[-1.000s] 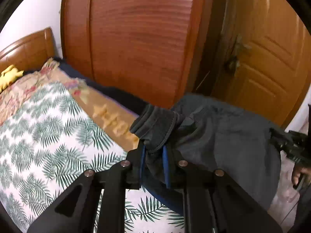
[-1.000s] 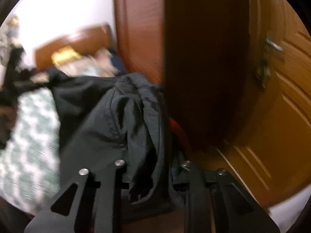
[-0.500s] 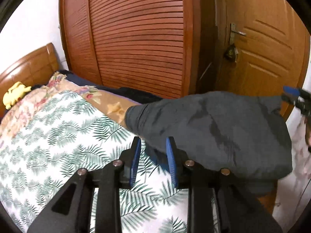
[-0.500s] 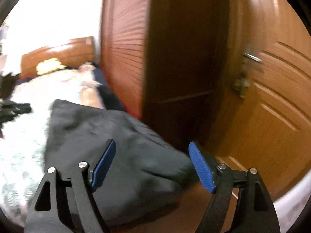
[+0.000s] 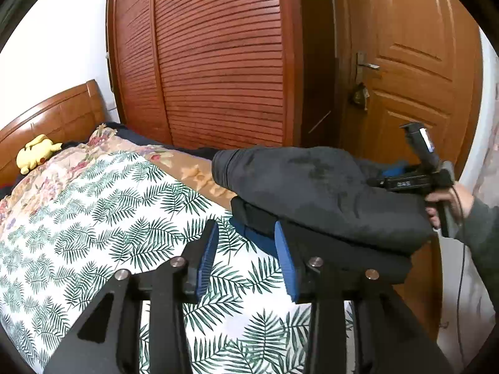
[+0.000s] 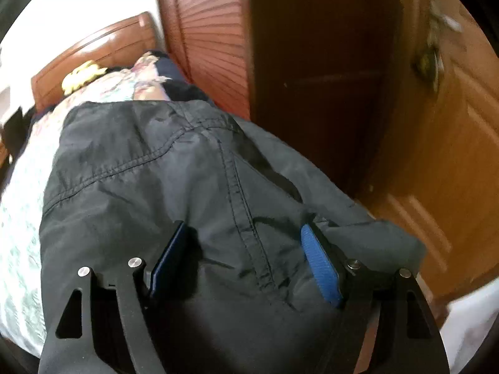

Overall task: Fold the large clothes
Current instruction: 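Carry the jacket bundle with both grippers onto the stack of dark clothes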

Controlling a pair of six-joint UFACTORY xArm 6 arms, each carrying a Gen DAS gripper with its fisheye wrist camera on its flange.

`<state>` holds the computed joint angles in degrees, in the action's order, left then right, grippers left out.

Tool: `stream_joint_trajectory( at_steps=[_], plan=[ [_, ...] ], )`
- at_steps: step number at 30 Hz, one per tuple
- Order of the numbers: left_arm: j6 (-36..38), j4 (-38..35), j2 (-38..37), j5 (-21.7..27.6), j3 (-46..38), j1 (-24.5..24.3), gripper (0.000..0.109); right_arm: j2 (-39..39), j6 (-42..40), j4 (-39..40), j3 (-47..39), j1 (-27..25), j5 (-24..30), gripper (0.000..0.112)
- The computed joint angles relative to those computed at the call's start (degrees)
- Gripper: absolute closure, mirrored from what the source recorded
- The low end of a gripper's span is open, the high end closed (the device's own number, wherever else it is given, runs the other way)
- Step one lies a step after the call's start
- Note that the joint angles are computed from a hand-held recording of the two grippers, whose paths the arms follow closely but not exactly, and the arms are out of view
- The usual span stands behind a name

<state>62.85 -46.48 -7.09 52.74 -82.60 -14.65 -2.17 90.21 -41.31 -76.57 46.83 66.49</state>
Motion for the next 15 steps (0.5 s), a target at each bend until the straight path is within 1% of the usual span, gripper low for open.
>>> stream_joint_trajectory(
  at_steps=[2,3,4,6,8,10,15],
  plan=[
    [1.08,-0.62,-2.12,-0.37,2.03,0.21,0.071,-2.02,2.30,-0.93,3.07,-0.19,-2.76,0.036],
    [1.69,-1.17,-3.24,-0.24,3.01,0.39,0.071,-2.29,2.56,-0.96,3.22,-0.18,-2.94,0.036],
    [2.08,-1.63,-3.91,0.15,3.59,0.70,0.070,-2.02,2.54,-1.25,2.52,0.34,-1.89,0.036],
    [2.18,-2.16,-5.12,0.98,4.55,1.26,0.070,-1.06,1.05,-1.70,0.32,1.86,1.83,0.036],
    [2.05,-2.67,-6.33,2.04,5.48,1.90,0.070,1.37,-0.74,-3.18,-3.92,4.04,7.46,0.036],
    [2.09,-2.90,-7.86,2.26,6.99,2.28,0.069,3.10,-0.72,-4.96,-6.89,6.17,11.36,0.036],
    [1.37,-2.27,-11.52,2.19,10.94,3.11,0.069,6.34,0.01,-8.85,-12.22,11.24,15.88,0.036]
  ],
)
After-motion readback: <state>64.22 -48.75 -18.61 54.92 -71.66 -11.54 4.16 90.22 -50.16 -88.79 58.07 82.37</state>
